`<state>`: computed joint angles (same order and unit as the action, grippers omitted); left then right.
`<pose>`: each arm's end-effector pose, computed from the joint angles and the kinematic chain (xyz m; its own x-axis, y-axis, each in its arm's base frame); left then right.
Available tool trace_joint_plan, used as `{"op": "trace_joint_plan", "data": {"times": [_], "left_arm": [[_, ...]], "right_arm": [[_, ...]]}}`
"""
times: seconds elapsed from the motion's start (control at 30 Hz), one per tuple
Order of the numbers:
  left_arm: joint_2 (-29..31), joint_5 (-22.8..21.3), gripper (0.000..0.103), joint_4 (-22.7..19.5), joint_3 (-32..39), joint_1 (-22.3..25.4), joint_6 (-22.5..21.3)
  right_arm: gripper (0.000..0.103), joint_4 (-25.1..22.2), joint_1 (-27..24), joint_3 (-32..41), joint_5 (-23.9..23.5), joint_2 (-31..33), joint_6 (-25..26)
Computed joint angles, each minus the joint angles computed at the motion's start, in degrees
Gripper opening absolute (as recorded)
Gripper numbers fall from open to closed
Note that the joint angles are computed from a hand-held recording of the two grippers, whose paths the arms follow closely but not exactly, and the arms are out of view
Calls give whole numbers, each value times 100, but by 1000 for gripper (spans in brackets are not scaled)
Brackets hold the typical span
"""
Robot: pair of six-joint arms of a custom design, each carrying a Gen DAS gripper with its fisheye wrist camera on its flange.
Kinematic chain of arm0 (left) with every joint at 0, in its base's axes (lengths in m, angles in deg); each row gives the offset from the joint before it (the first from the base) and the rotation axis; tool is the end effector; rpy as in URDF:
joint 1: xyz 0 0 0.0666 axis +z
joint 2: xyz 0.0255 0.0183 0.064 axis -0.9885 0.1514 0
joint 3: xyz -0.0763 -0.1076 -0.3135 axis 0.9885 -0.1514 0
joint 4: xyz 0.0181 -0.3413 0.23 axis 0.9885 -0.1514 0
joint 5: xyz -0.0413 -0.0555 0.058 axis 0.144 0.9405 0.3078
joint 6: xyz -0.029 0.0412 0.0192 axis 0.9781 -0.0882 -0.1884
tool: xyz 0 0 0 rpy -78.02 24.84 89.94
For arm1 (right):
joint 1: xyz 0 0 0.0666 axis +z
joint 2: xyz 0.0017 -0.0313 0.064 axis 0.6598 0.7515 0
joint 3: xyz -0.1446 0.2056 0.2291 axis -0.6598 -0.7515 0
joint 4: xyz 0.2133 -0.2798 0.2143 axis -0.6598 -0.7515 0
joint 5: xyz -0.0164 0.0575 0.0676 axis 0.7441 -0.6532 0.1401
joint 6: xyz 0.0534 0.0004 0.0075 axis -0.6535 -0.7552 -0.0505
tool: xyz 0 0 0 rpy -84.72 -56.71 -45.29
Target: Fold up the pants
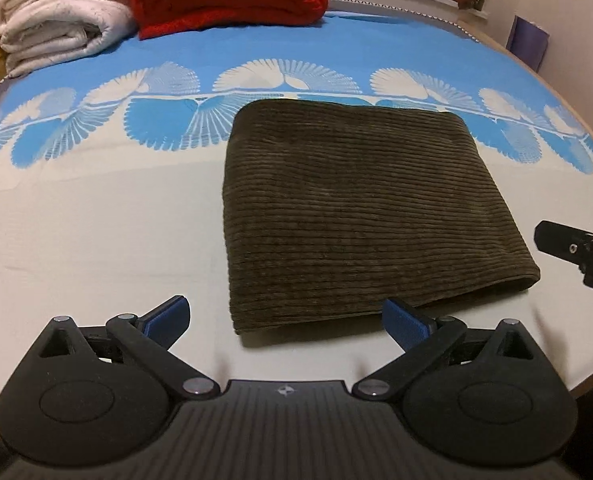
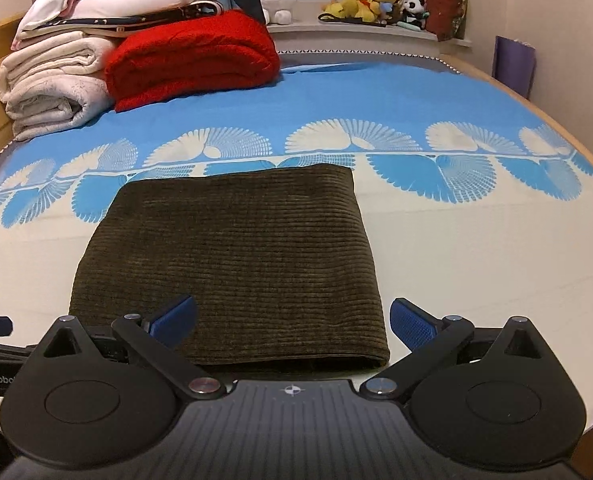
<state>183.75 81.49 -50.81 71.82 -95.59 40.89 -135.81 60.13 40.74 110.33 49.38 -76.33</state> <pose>0.5435 -0.1409 0.5706 -0.7782 0.2469 -0.5774 0.3120 0.9500 -0.0143 0.4621 0.1424 0.5479 -0.6256 0.2359 -0.7436 0.2826 0.9570 0.0658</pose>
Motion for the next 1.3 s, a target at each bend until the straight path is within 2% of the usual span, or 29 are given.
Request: {"op": "trace_joint_plan", "data": {"times": [0.27, 1.3], "left_arm": [[251, 124, 103, -237, 326, 9, 110], [280, 240, 103, -284, 380, 39, 5]], "right_arm": [[102, -226, -9, 85, -5, 90, 13], [102, -398, 32, 272, -49, 257, 22]]}}
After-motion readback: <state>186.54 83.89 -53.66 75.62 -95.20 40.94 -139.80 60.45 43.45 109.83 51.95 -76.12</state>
